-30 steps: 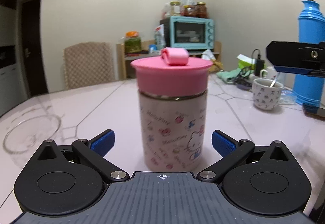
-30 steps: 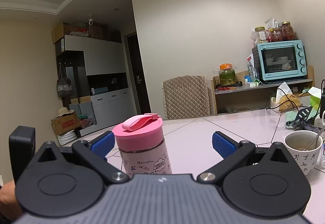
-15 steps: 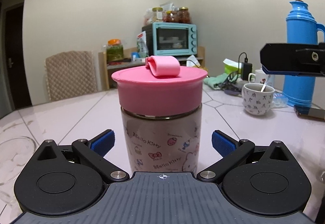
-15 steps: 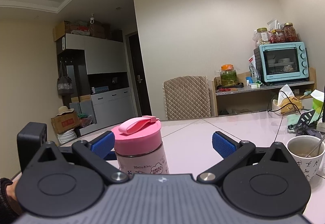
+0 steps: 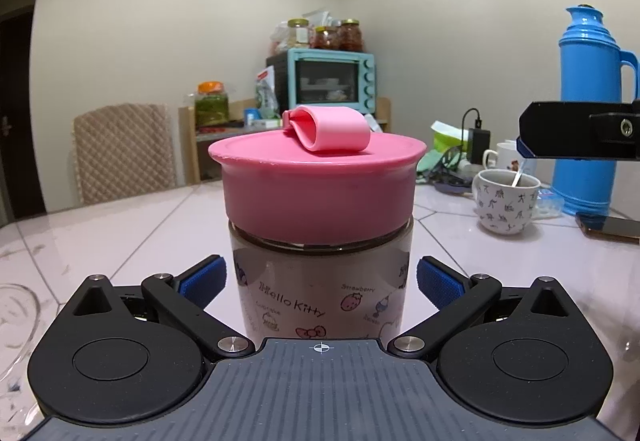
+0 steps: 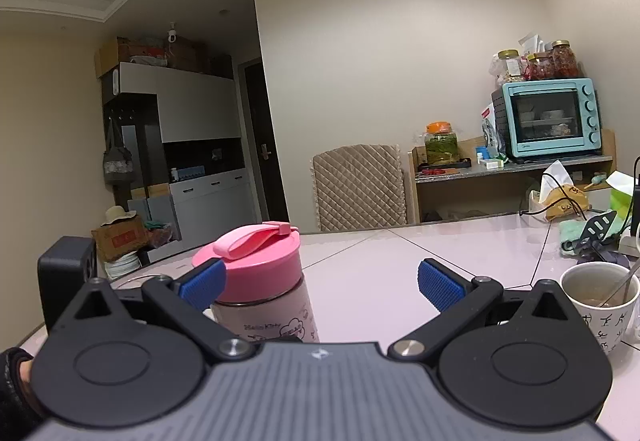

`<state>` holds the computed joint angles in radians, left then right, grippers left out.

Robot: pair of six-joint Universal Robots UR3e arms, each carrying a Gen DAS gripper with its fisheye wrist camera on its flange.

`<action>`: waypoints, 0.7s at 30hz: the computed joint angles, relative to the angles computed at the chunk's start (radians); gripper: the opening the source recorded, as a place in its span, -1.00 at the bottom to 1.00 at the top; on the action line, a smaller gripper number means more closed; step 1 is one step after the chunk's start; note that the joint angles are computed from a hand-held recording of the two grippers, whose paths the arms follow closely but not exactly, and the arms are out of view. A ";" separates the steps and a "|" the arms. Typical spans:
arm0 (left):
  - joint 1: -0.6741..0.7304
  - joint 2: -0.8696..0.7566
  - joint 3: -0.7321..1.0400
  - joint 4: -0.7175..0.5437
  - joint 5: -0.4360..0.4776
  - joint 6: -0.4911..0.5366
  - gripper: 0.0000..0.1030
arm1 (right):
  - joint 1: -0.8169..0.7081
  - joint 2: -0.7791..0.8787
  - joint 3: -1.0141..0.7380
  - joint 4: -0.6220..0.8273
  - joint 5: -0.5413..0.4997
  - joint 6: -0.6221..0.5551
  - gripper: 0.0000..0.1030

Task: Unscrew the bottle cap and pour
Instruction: 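Move the left gripper to the Hello Kitty bottle and close around it, then bring the right gripper to the pink lid and grip its rim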

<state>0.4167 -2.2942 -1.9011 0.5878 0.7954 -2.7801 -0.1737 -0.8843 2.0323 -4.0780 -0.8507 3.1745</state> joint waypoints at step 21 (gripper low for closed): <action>0.026 -0.015 0.074 -0.126 -0.100 0.108 0.74 | 0.096 -0.004 -0.158 0.238 -0.018 -0.188 1.00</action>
